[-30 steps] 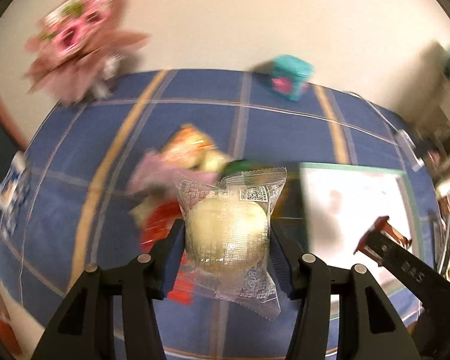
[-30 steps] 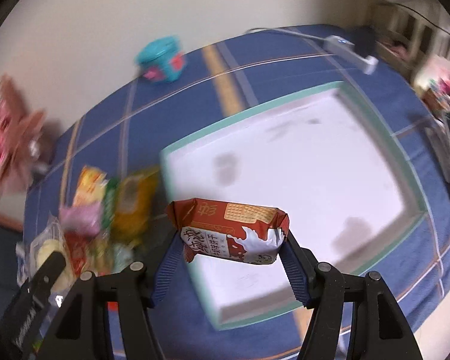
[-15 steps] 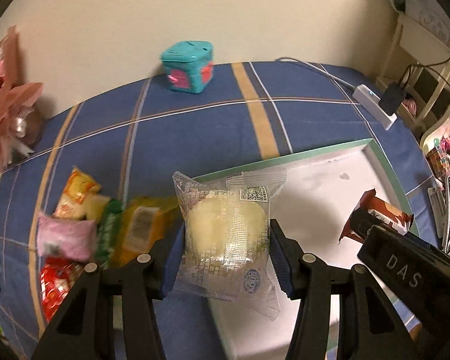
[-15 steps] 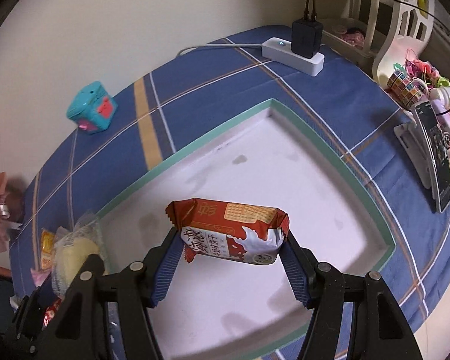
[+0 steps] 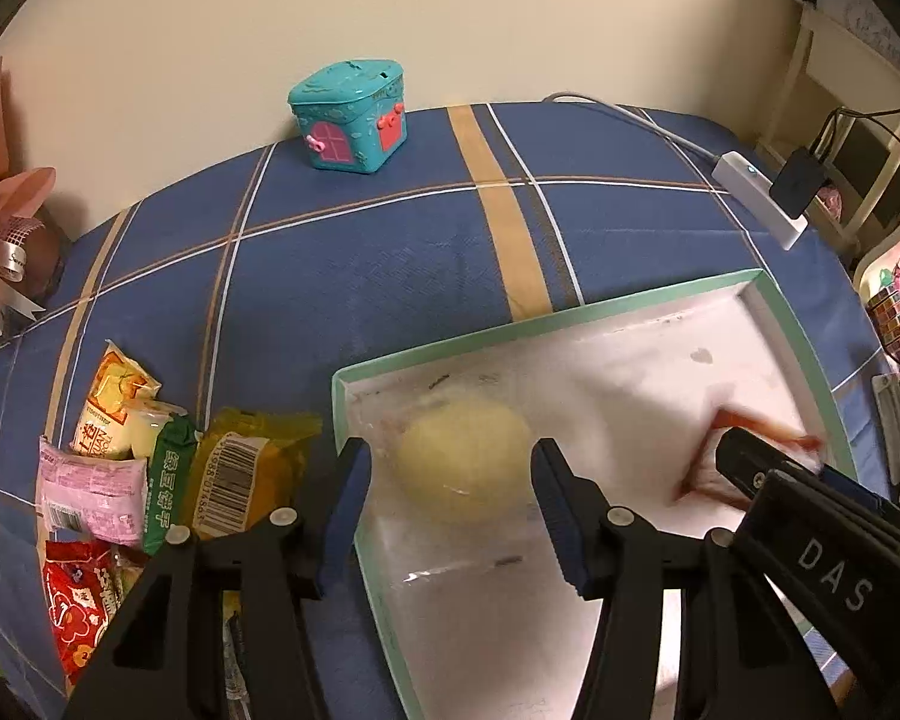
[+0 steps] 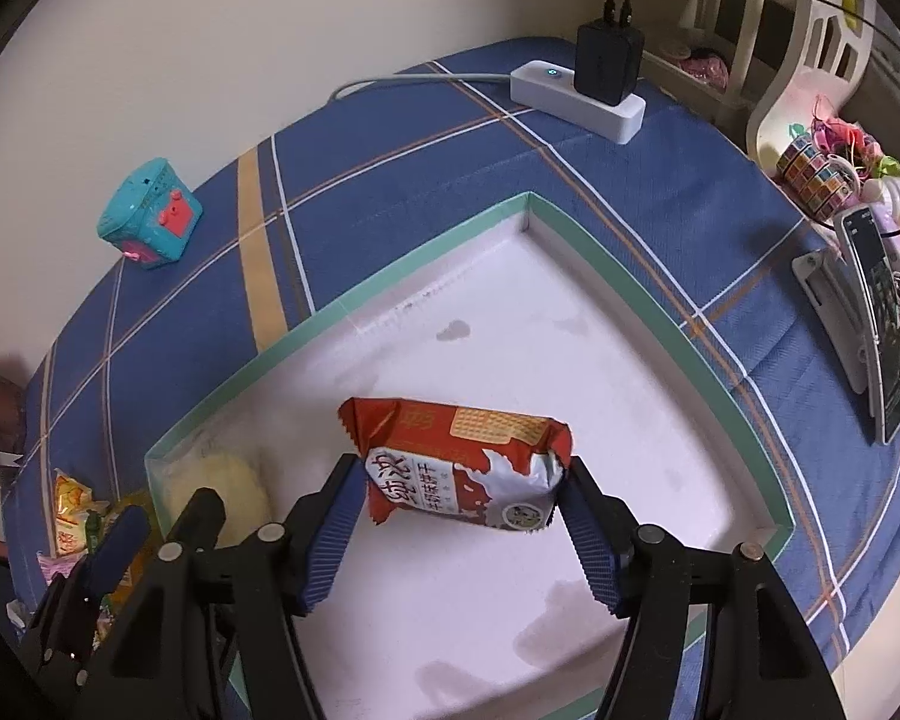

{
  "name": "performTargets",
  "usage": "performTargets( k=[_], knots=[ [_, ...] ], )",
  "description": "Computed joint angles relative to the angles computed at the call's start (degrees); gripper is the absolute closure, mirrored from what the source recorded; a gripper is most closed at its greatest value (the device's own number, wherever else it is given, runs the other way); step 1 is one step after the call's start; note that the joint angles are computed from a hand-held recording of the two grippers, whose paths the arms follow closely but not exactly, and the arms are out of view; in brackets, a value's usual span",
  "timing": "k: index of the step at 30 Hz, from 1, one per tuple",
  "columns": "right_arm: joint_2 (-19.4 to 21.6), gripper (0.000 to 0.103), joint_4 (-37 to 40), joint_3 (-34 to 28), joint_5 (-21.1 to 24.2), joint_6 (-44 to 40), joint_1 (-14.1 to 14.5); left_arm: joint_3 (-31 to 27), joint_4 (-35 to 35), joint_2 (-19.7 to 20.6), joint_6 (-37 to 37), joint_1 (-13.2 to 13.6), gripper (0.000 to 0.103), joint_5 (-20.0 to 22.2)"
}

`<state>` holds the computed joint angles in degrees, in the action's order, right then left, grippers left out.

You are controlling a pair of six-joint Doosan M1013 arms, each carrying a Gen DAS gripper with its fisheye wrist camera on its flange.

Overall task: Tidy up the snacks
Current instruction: 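Carry the bun and wafer bar into the white tray and open both tools, then withdraw both tools from the tray back toward the snack pile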

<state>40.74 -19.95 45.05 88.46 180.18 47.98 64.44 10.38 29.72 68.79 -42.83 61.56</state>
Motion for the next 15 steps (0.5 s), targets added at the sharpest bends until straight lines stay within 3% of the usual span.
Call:
performTargets(
  k=[6,8,10,13,15],
  knots=[
    [-0.51,0.033,-0.97,-0.76,0.16,-0.55,0.35,-0.42,-0.81,-0.87,-1.48,0.54,0.034,1.2],
    [-0.57,0.029,-0.9,-1.11,0.37,-0.82,0.39,-0.48,-0.33,-1.19,-2.19,0.64,0.033,1.88],
    [-0.39,0.018,-1.16,-1.89,1.35,-1.25,0.57,-0.3,-0.06,-1.64,-3.89,0.98,0.033,2.36],
    [-0.2,0.017,-1.32,-2.75,2.29,-2.2,0.84,0.42,0.64,-2.57,-6.46,1.55,0.032,2.2],
    [-0.16,0.017,-1.42,-3.13,2.58,-2.55,1.02,1.04,2.14,-3.2,-7.86,1.74,0.019,2.01]
  ],
)
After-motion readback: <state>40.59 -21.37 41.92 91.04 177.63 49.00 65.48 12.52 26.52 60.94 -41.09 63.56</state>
